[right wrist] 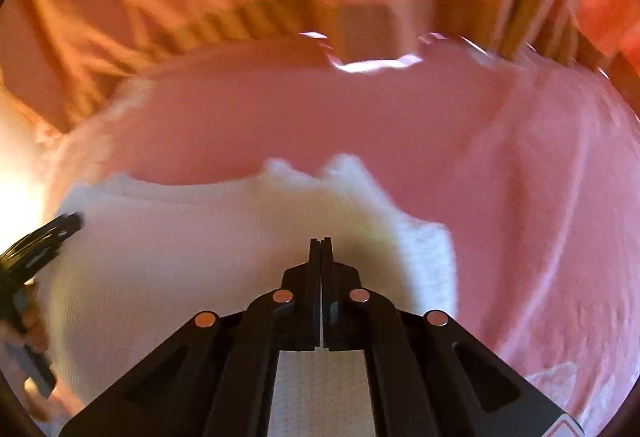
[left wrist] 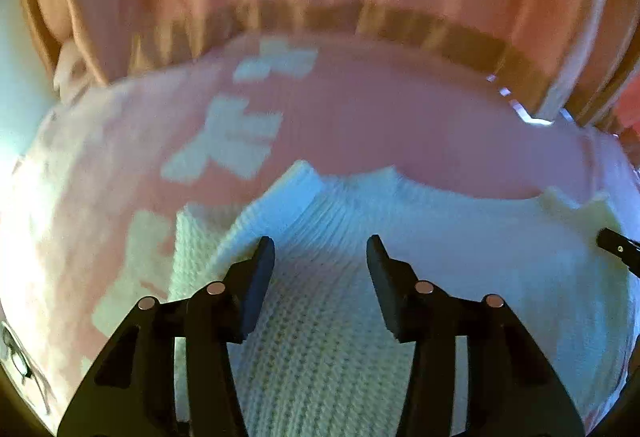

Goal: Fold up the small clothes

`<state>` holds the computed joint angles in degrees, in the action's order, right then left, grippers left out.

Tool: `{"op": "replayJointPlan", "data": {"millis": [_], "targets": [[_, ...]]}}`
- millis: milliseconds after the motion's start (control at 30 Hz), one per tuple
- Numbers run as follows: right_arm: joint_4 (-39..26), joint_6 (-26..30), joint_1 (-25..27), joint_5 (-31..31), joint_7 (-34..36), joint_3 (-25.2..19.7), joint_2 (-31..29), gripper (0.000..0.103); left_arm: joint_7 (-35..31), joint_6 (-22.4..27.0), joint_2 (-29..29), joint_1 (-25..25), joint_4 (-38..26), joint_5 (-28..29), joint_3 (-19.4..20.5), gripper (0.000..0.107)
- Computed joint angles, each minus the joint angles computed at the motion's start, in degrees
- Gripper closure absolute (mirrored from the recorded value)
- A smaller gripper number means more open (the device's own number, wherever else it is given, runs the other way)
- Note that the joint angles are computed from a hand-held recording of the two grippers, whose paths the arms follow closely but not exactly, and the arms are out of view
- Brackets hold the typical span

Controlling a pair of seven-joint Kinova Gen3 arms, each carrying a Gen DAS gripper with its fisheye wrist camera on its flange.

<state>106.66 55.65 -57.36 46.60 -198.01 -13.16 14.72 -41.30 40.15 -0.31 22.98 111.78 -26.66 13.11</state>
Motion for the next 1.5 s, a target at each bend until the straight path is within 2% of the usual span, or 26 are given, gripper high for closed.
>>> {"op": "replayJointPlan", "data": {"millis": [133,200,267,333,467,533,633,700,800,833,900,933,1000,1067,1100,1133,1167,1200,1233,1267,1333,1400,1467,1500], "targets": [[3.8,-2.7,4.8,0.1,-5.2,-3.3,-2.4,0.103,0.8,-1.3,0.6,-0.9,0.8,-0.6,-1.1,0.067],[3.0,-0.6,2.0,1.8,-4.1,-2.0,-2.8,0.103,1.3,-1.5,-0.3,-1.0,1.1,-0.1,-1.1,0.067],[2.0,0.3,1.3,-0.2,-1.1,-0.2,-0.8,0.103,2.6,-1.6,-0.6,-1.1,1.4,-1.4,-0.5,0.067],[1.7,-0.7,2.8,-2.1,-1.7,-0.4,-0.5,0.103,2.1,-1.5,-0.1,-1.3,1.3,-1.0,-0.5,0.067],[0.7,3.6,-2.0,2.5,-3.7,-1.0,-2.4,0.103,4.0,0.5,0.0,-0.1,0.8,-3.5,0.5,0.067],[-0.6,5.6,-2.6,1.8,-1.4,-0.6,-1.0,0.103,3.8,0.4,-0.2,0.1,0.8,-3.6,0.5,0.067],[-0.1,2.0,2.5,-3.0,1.6,-1.5,1.3,0.103,3.8,1.0,0.3,0.3,0.6,-4.1,0.5,0.067],[0.9,0.6,2.0,-2.7,0.6,-0.9,-0.5,0.103,4.4,1.2,0.4,0.4,0.6,-4.9,0.8,0.067],[1.7,1.7,-0.9,2.5,-3.1,-0.6,-2.7,0.092,3.5,0.7,-0.9,-5.7,0.7,-3.5,6.2,0.067],[1.7,3.0,-0.8,3.1,-3.5,-1.3,-2.9,0.083,2.4,-0.2,-2.1,-8.3,0.9,-2.3,8.0,0.065],[1.6,4.1,-0.8,3.4,-3.7,-1.0,-3.0,0.07,0.4,-2.3,-4.6,-13.6,1.5,-0.8,11.2,0.056],[1.8,3.2,0.9,3.0,-2.9,-1.8,-3.1,0.069,-1.6,-3.1,-5.6,-15.6,1.6,0.9,11.7,0.048],[2.5,0.6,2.1,1.3,-0.5,-1.2,-3.6,0.068,-6.3,-3.8,-6.1,-16.6,1.3,5.6,9.5,0.041],[2.0,-1.3,4.3,-0.5,4.2,-1.8,-2.6,0.061,-10.2,-3.8,-4.4,-14.1,0.6,10.2,4.2,0.04],[1.8,-1.2,4.1,-1.2,5.8,-1.8,-2.0,0.056,-11.9,-3.8,-3.4,-12.7,0.3,12.6,1.5,0.041],[1.6,-1.1,3.8,-1.0,6.5,-1.6,-1.5,0.056,-13.4,-4.3,-2.1,-11.2,0.2,14.9,-1.1,0.041],[1.3,-0.4,3.1,-0.5,6.8,-1.3,-0.8,0.056,-15.7,-4.8,-1.6,-9.5,0.2,17.2,-3.8,0.048],[0.7,0.1,2.4,-0.5,7.6,-0.7,0.0,0.061,-18.0,-5.4,-1.5,-8.5,0.3,18.7,-5.4,0.057],[0.3,0.8,2.4,-0.2,8.3,-0.8,0.6,0.086,-20.3,-6.1,-1.2,-7.9,0.2,19.9,-5.9,0.085],[0.4,0.5,2.8,0.0,8.1,-1.0,0.6,0.094,-22.1,-6.4,-1.0,-8.0,0.0,21.2,-5.8,0.103],[2.2,-1.5,2.5,1.6,4.9,-0.6,-1.6,0.096,-22.9,-8.0,-1.8,-9.3,0.6,22.1,-4.6,0.104],[3.8,-1.0,0.7,5.0,0.2,0.0,-4.0,0.096,-21.4,-9.3,-2.7,-9.0,0.9,20.3,-4.1,0.104],[4.6,-0.4,0.8,6.8,-2.1,-0.4,-4.7,0.096,-18.1,-9.8,-2.8,-8.8,0.8,16.6,-3.5,0.104],[4.6,-0.8,2.4,6.5,-1.9,-1.4,-4.2,0.096,-15.9,-9.6,-2.2,-9.6,0.6,14.3,-2.3,0.104]]}}
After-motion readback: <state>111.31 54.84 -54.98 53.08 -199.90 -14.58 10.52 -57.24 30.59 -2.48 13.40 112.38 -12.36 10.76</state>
